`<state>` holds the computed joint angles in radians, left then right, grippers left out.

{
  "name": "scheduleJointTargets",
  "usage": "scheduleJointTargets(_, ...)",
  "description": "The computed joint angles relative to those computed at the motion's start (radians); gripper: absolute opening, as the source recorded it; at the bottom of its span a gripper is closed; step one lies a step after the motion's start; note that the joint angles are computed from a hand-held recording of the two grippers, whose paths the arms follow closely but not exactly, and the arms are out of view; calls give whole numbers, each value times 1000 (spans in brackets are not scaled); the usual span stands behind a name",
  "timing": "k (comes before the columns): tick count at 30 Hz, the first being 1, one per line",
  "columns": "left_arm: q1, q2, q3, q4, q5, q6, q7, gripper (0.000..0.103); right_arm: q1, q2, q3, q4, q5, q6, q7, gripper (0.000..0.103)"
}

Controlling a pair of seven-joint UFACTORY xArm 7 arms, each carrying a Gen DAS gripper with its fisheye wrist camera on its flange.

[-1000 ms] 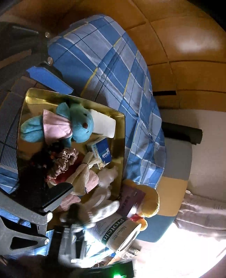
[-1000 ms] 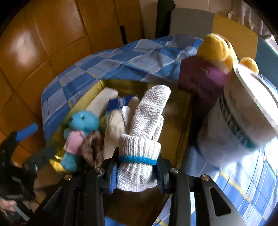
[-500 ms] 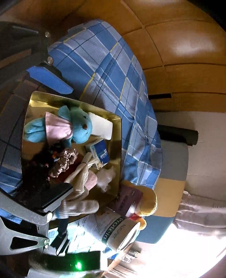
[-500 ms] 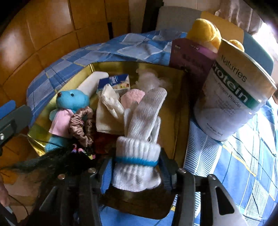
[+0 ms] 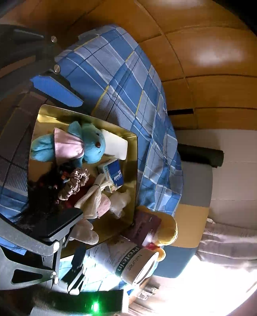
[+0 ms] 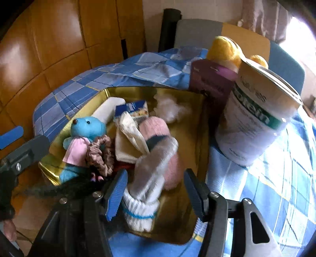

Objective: Organize soft objects
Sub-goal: 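Carry the white knit glove into the gold tray and open the right tool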

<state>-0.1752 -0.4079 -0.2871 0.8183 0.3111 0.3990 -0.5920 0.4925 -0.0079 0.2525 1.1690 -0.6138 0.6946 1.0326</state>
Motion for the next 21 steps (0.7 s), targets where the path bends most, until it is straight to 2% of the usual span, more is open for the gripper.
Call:
scheduleJointTargets(2,3,-10,-2,-6,2,2,-8,103,0,42,-4,36,37,9,-48,52)
scheduleJointTargets(4,9,-15,-4,-7,5,6,-15,103,9,107,-12,98,76,68,-99,46)
scheduleJointTargets(8,13,-22,-2,-12,8,6,-17,103,50,177,-50,177,32,151,-103,46)
scheduleJointTargets(11,4,-24,6,-17,-3,-5,-4,103,56,174,-66,180,52,152,-104,46)
scheduleJointTargets(13,8,-25,2,-19,-1,-8,-4,103,49,146,-68,145,81,110,-93,46)
scheduleJointTargets(16,1,-26,4,-21,-14,-6,-1,103,45,92,-64,83,70,67,-36,48)
scheduleJointTargets(21,6,-25,-11,-18,-5,6,-11,103,38,4,-31,1,-39,62,118,59)
